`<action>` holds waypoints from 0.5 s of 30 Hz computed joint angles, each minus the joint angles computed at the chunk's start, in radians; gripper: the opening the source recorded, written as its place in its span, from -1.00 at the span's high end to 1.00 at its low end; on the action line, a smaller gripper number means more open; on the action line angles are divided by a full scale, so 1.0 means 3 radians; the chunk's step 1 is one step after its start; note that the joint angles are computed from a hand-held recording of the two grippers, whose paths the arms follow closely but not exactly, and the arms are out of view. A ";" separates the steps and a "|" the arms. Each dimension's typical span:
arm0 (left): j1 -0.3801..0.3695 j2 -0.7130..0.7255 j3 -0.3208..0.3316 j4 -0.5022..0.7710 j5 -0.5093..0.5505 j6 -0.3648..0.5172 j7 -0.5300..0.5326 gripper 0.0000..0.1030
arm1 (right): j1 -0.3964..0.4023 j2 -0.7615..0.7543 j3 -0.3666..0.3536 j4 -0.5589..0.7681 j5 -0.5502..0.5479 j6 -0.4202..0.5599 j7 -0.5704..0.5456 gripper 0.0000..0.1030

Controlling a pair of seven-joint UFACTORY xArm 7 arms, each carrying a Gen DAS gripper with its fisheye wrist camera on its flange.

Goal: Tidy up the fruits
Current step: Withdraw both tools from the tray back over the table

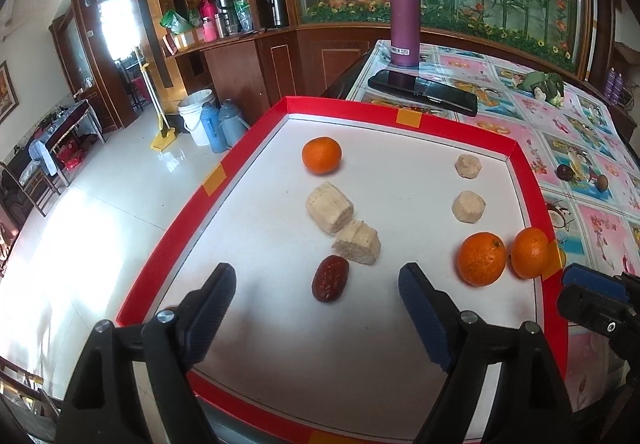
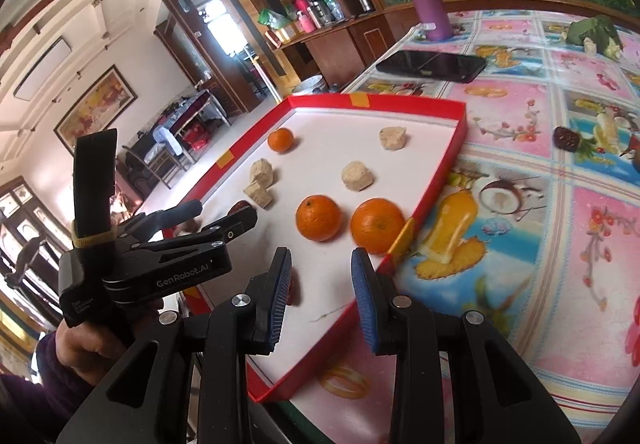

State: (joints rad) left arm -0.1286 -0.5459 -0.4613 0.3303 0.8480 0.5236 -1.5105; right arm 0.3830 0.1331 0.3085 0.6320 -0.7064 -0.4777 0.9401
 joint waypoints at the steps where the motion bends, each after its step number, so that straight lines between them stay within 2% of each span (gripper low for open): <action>1: -0.0006 0.0003 -0.0011 0.0021 0.0004 0.0017 0.0007 -0.66 | -0.0006 -0.0033 -0.0022 -0.0044 0.0033 -0.0050 -0.0041 0.42; 3: -0.0019 0.0009 -0.0032 0.0071 0.0010 0.0064 0.0019 -0.66 | -0.0070 -0.0070 -0.0065 -0.0093 -0.0066 -0.0172 0.0027 0.42; 7: -0.0052 0.0077 -0.0091 0.0212 0.0067 0.0152 0.0003 -0.67 | -0.0120 -0.0207 -0.0214 -0.0264 0.0027 -0.0368 -0.0002 0.42; 15: -0.0186 0.0458 -0.0155 0.0704 0.0394 0.0429 -0.0011 -0.73 | -0.0299 -0.0546 -0.0563 -0.0600 0.0486 -0.0323 -0.0263 0.41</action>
